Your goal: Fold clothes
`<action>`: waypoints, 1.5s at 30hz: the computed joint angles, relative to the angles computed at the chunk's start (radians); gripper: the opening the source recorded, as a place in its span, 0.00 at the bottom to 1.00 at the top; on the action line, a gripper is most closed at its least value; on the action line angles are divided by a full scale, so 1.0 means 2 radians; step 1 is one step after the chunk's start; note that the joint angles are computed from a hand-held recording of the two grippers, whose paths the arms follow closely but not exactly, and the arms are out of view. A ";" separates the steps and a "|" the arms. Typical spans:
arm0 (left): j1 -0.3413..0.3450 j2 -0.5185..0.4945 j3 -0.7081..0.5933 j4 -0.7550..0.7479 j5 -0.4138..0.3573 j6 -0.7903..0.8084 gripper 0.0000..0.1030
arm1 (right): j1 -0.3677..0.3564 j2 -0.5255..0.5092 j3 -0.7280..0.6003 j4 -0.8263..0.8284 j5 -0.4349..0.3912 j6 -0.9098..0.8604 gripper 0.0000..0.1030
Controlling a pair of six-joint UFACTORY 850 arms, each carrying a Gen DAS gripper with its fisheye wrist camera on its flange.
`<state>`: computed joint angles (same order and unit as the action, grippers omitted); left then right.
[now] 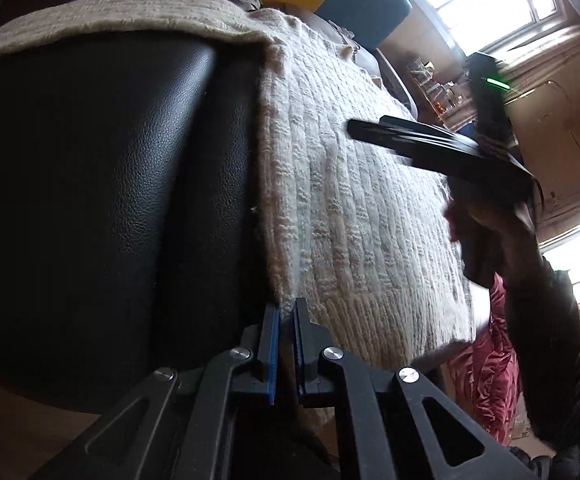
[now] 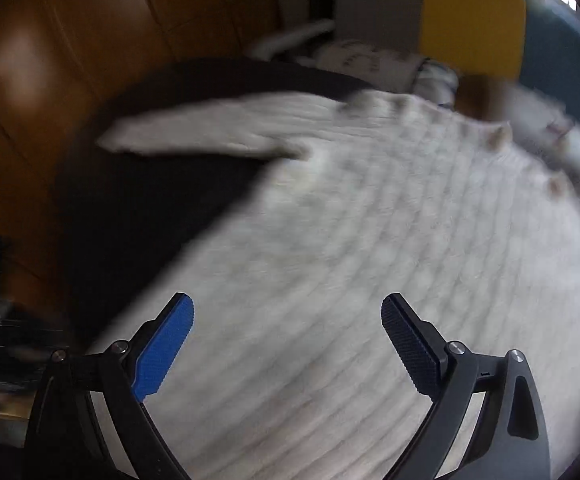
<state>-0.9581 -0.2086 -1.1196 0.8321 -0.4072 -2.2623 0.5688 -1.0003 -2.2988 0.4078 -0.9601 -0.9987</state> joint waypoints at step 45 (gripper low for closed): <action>0.059 -0.166 -0.266 -0.113 -0.123 0.417 0.17 | -0.206 0.073 0.119 0.243 -0.151 0.018 0.95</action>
